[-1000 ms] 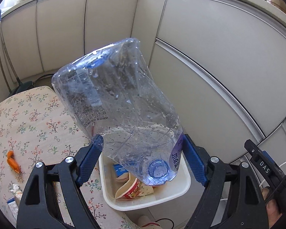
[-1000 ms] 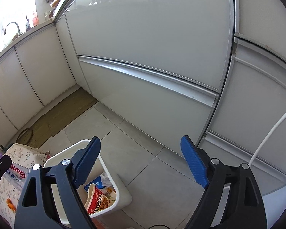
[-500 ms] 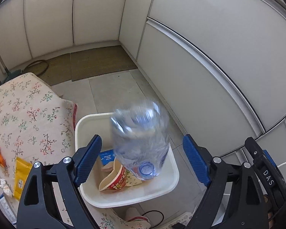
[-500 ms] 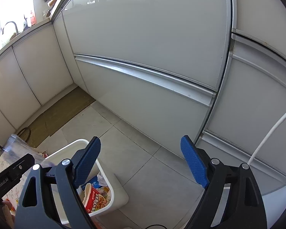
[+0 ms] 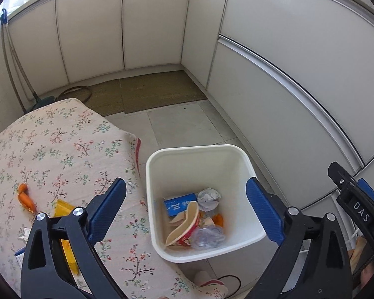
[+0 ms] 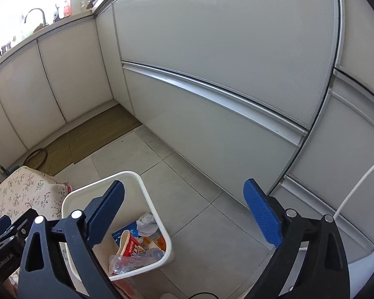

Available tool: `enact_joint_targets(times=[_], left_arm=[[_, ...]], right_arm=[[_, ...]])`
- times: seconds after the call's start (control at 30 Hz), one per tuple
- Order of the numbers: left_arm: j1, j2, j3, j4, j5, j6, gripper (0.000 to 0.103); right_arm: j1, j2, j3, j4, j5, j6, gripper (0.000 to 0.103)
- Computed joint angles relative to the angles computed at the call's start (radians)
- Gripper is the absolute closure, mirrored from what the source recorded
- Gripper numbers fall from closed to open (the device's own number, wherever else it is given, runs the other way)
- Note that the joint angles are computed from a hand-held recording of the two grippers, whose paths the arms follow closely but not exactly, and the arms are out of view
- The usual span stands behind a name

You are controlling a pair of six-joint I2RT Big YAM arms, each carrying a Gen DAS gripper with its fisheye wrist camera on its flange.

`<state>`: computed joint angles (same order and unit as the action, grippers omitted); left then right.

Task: Collect trash
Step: 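Move both tools back over the table toward the remaining orange peel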

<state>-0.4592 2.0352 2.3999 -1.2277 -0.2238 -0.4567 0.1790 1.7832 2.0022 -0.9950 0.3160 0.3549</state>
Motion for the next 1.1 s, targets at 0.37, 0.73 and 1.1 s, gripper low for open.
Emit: enact_joint_targets(times=[0.37, 0.73, 1.1], left_arm=[[0.062, -0.213, -0.313, 0.114, -0.076, -0.012, 0.01], [0.169, -0.371, -0.536, 0.148, -0.071, -0.072, 0.01], [0.303, -0.506, -0.729, 0.159, -0.053, -0.133, 0.01]], right_arm=[[0.105, 0.019, 0.039, 0.015, 0.005, -0.047, 0.007], [0.221, 0.091, 0.144, 0.005, 0.004, -0.106, 0.007], [0.362, 0.212, 0.312, -0.054, -0.008, -0.199, 0.007]])
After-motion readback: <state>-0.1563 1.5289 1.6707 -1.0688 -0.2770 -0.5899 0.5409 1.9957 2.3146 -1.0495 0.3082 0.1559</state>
